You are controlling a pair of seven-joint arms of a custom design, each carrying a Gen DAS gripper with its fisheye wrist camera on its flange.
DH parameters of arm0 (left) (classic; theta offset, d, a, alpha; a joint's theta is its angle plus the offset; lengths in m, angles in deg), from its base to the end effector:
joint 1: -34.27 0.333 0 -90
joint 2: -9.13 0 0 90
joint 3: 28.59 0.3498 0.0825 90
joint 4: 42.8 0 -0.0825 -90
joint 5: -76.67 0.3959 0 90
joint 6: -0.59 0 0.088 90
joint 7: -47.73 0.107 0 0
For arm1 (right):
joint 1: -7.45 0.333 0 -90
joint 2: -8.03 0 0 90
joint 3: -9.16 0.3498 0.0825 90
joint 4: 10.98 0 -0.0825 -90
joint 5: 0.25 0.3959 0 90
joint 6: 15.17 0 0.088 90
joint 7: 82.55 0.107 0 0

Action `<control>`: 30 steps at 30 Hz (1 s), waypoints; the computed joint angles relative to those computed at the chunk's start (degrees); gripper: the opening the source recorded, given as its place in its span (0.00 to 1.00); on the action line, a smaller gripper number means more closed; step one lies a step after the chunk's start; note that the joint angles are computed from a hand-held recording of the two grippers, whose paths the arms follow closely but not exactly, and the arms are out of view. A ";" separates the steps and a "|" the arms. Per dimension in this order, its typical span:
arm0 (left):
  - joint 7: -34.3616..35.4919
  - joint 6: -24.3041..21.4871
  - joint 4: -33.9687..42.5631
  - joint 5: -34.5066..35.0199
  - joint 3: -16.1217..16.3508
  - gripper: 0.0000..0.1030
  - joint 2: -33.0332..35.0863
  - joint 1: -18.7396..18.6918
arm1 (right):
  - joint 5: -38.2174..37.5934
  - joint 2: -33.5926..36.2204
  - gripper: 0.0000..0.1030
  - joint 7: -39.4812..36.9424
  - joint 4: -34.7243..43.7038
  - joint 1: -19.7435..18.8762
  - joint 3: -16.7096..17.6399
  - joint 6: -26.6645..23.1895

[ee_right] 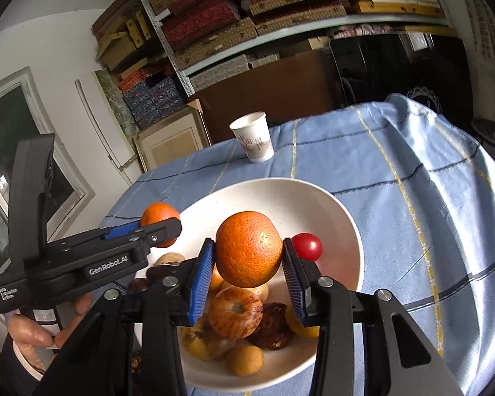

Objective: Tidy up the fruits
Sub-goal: 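Carry both held fruits over the white plate and open both tools, then move both open tools back to the fruit pile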

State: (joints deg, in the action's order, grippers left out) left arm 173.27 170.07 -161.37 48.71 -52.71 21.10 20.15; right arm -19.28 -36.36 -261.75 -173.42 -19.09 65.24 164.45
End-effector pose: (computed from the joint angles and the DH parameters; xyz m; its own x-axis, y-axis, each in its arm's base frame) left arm 0.5279 -0.3579 0.4379 -0.7304 -0.6807 0.0562 -0.5330 0.5166 -0.6701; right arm 0.3273 0.2176 0.4119 -0.3969 -0.8387 -0.3729 -0.4249 0.5280 -0.7353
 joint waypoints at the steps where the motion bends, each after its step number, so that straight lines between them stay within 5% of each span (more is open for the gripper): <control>1: -1.48 -0.32 0.56 1.68 0.97 0.44 0.64 -0.87 | -0.02 0.80 0.41 -0.02 -0.07 -0.39 -0.09 0.78; 4: -5.98 -1.68 1.71 5.63 2.80 0.44 1.75 -2.23 | 0.59 1.30 0.43 0.05 -0.05 -1.71 0.76 1.11; 6: -4.54 -2.36 1.51 4.11 1.13 0.57 1.47 -0.50 | 0.81 0.19 0.46 0.28 -0.27 -1.63 0.89 1.29; 9: 0.66 3.30 -2.01 -1.19 -2.06 0.67 -1.16 2.07 | 0.80 -2.01 0.46 -0.15 -0.18 0.33 -0.11 -0.31; 15: 26.21 5.81 -7.86 -29.25 -8.23 0.82 -9.98 7.09 | -0.96 -5.61 0.46 -0.01 0.15 6.54 -1.84 -5.16; 18: 38.38 2.96 -11.51 -45.05 -5.71 0.87 -15.59 5.87 | -2.12 -5.48 0.47 0.81 0.13 10.36 -2.51 -6.99; 25: 51.21 1.65 -19.20 -61.14 1.79 0.91 -21.74 0.82 | -5.68 -1.61 0.52 2.93 1.08 17.90 -2.17 -12.77; 27: 51.92 3.74 -20.62 -62.25 3.10 0.91 -21.35 -0.33 | -6.03 1.27 0.52 3.49 1.40 20.41 -2.67 -14.41; 30: 44.04 4.20 -23.00 -54.85 5.11 0.91 -20.89 -1.34 | -7.07 4.81 0.51 4.41 1.98 22.79 -3.79 -14.70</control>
State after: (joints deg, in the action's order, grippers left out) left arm 217.31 174.27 -184.36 -6.13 -47.60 0.21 18.80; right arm -26.34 -31.55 -257.34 -171.44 3.70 61.46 149.75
